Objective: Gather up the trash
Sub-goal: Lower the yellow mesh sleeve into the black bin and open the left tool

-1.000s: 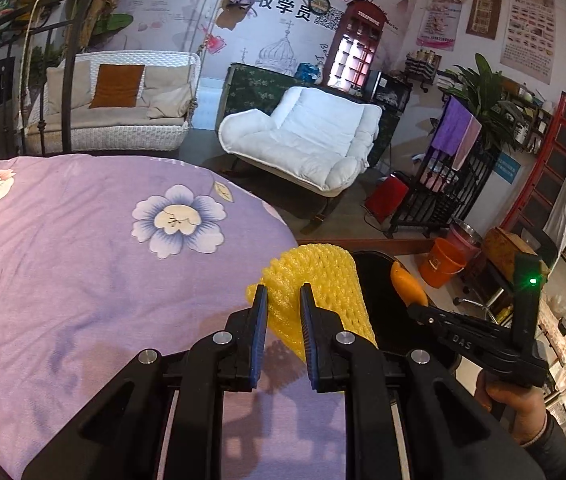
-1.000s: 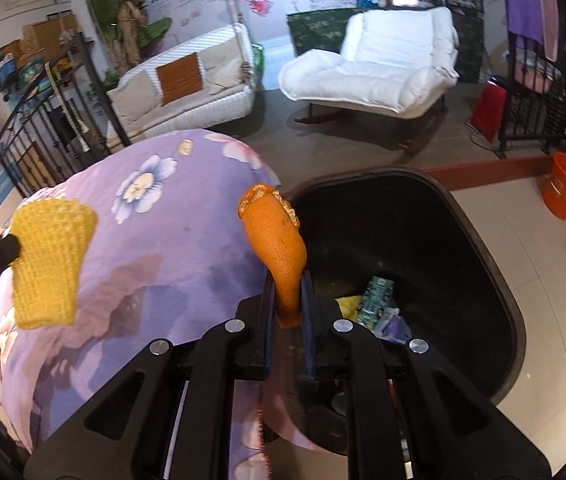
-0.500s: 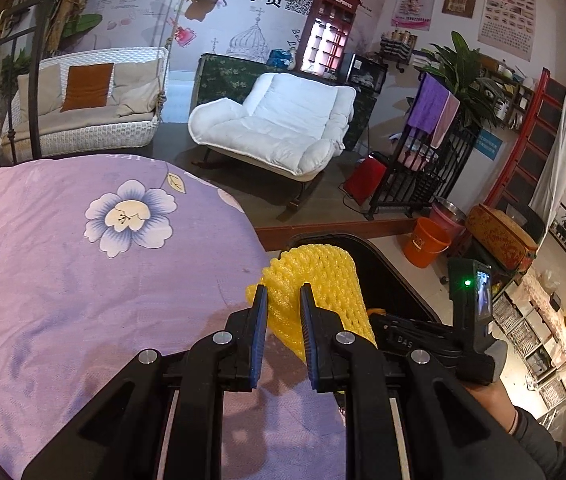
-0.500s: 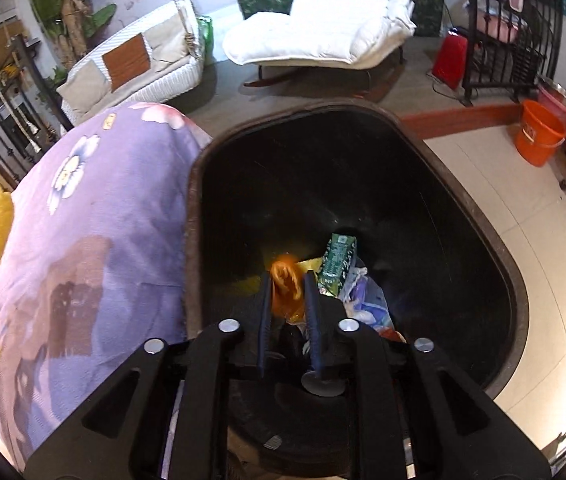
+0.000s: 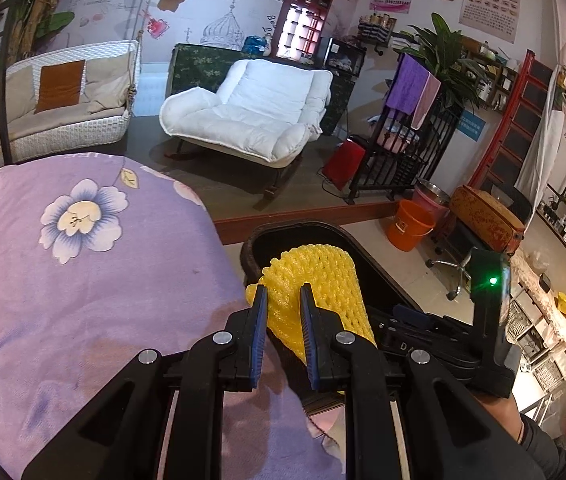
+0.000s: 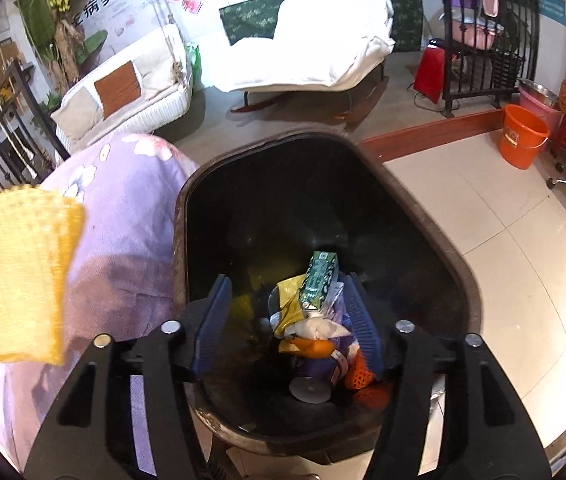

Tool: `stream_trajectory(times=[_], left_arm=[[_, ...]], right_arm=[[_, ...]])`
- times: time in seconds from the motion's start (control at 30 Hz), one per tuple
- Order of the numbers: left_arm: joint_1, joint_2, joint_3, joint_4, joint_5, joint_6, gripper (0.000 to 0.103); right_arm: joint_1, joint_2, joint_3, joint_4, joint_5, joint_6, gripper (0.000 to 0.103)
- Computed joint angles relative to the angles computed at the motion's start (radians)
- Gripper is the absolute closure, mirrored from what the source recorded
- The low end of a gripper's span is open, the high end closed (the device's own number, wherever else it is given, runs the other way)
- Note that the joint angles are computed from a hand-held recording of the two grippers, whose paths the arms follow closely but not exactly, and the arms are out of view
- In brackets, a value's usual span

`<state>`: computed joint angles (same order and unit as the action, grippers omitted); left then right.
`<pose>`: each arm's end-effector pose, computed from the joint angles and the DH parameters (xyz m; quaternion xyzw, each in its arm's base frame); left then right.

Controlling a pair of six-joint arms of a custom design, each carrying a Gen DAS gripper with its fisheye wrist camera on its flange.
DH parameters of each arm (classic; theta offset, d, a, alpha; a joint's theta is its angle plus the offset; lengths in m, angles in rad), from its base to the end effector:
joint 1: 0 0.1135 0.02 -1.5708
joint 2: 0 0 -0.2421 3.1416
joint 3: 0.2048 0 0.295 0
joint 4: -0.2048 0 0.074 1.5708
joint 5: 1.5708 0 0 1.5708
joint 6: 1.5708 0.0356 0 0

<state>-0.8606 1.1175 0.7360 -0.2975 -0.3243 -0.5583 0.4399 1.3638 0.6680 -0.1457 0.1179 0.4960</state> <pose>0.1965 -0.2112 0.2116 0.0652 0.8907 -0.1667 0.4178 0.2762 0.1254 0.1298 0.0472 0.9317 0.1115 0.3426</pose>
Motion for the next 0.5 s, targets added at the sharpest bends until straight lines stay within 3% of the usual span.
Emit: stream_trajectory(times=[0.5], left_arm=[[-0.026, 0.296, 0.197, 0.040, 0.063, 0.057, 0.086]], right_arm=[[-0.068, -0.214, -0.110, -0.042, 0.062, -0.007, 0.030]])
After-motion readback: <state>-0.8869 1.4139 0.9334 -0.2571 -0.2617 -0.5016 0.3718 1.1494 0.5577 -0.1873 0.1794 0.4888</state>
